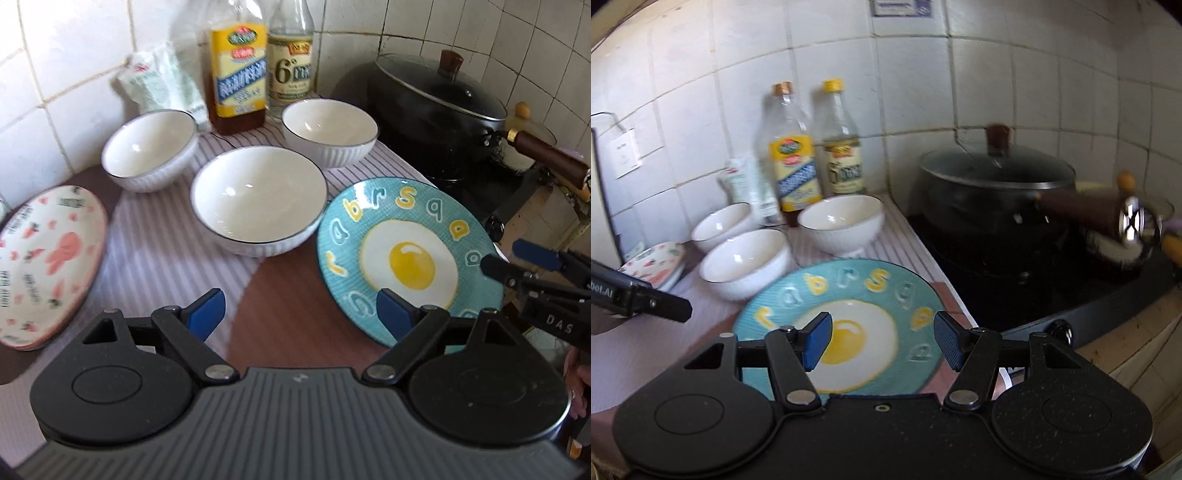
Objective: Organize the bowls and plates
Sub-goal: 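Move the left tool to the blue egg plate and grasp its rim, then carry the blue egg plate with the left tool toward the bunny plate stack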
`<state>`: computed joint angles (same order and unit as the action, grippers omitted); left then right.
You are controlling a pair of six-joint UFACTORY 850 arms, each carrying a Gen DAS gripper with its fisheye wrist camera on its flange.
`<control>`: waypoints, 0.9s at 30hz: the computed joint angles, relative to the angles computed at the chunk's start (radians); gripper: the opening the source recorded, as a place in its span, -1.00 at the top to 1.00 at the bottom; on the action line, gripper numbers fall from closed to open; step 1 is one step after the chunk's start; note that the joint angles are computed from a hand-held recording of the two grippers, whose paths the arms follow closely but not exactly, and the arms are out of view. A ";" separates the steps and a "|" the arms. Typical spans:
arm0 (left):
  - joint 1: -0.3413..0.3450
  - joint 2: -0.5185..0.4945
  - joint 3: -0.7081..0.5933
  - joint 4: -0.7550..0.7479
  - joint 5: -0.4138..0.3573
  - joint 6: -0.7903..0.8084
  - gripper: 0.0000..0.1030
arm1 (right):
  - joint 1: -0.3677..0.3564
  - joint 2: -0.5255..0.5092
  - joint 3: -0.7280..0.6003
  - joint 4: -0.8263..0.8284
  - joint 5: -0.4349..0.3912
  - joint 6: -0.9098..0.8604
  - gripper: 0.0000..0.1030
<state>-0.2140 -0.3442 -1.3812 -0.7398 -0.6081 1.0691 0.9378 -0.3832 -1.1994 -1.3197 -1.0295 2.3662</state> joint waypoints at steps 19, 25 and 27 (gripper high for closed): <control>-0.055 -0.108 -0.058 0.010 -0.033 -0.161 0.55 | -0.062 0.025 0.132 -0.163 0.175 0.258 0.42; -0.055 -0.104 -0.042 -0.030 -0.008 -0.168 0.54 | -0.080 0.046 0.147 -0.177 0.225 0.265 0.43; -0.056 -0.100 -0.033 -0.047 0.005 -0.154 0.53 | -0.086 0.051 0.153 -0.188 0.237 0.284 0.43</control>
